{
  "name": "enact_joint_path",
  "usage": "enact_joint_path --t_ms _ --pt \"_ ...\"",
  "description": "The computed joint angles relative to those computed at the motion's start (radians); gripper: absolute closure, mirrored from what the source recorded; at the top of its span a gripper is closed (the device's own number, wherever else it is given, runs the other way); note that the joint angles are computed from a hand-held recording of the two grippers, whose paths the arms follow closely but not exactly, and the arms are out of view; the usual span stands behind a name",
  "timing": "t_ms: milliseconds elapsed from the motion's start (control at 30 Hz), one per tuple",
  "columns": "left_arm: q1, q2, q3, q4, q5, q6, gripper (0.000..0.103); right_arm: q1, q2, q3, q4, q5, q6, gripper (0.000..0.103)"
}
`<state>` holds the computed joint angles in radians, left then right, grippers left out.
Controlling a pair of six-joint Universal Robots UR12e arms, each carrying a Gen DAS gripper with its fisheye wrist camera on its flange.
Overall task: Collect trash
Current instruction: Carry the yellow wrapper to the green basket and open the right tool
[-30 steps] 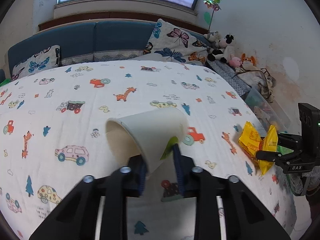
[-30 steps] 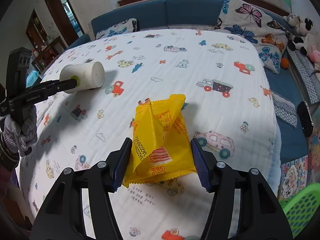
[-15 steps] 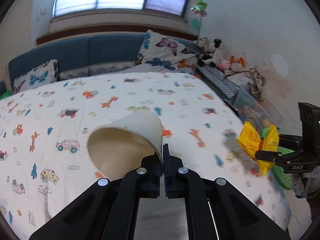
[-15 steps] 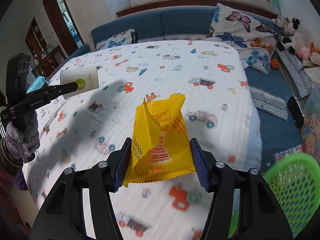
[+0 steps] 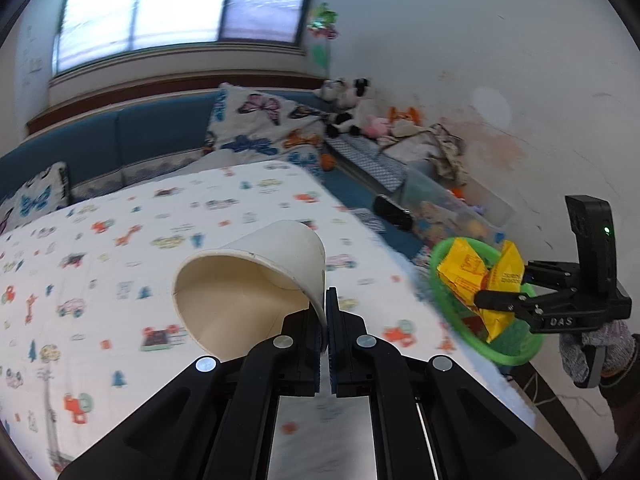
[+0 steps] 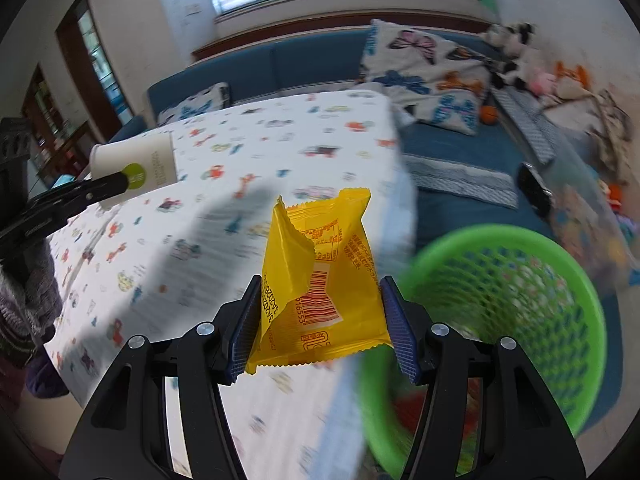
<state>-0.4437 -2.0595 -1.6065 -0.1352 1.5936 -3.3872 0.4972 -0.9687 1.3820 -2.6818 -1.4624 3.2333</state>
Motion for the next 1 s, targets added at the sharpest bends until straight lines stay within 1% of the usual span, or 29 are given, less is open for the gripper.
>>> enact_joint_path --t_ms 200,433,567,633,667,700,800,1000 --pt "-0.038 -0.034 0.064 -0.028 -0.027 0.033 0.100 -0.030 -0.065 0.102 -0.034 -0.081 0.044 0.044" --pt "-0.075 -0.080 0.149 -0.079 -0.053 0.073 0.100 -0.065 -0.109 0.183 -0.060 -0.145 0.120 0.042" --pt "-0.091 -0.104 0.194 -0.106 -0.067 0.094 0.100 -0.086 -0.129 0.220 -0.078 -0.157 0.164 0.042" --pt "-0.098 -0.118 0.218 -0.121 -0.074 0.104 0.100 -0.095 -0.133 0.229 -0.083 -0.151 0.177 0.040" --pt "-0.102 -0.124 0.229 -0.128 -0.077 0.108 0.100 -0.099 -0.136 0.234 -0.087 -0.148 0.182 0.038" --pt "-0.105 -0.131 0.241 -0.136 -0.081 0.112 0.100 -0.102 -0.140 0.241 -0.094 -0.146 0.186 0.033" --pt "-0.114 -0.149 0.273 -0.159 -0.088 0.126 0.100 -0.108 -0.149 0.259 -0.119 -0.143 0.196 0.028" --pt "-0.132 -0.184 0.334 -0.208 -0.100 0.148 0.100 -0.112 -0.169 0.289 -0.139 -0.143 0.203 0.027"
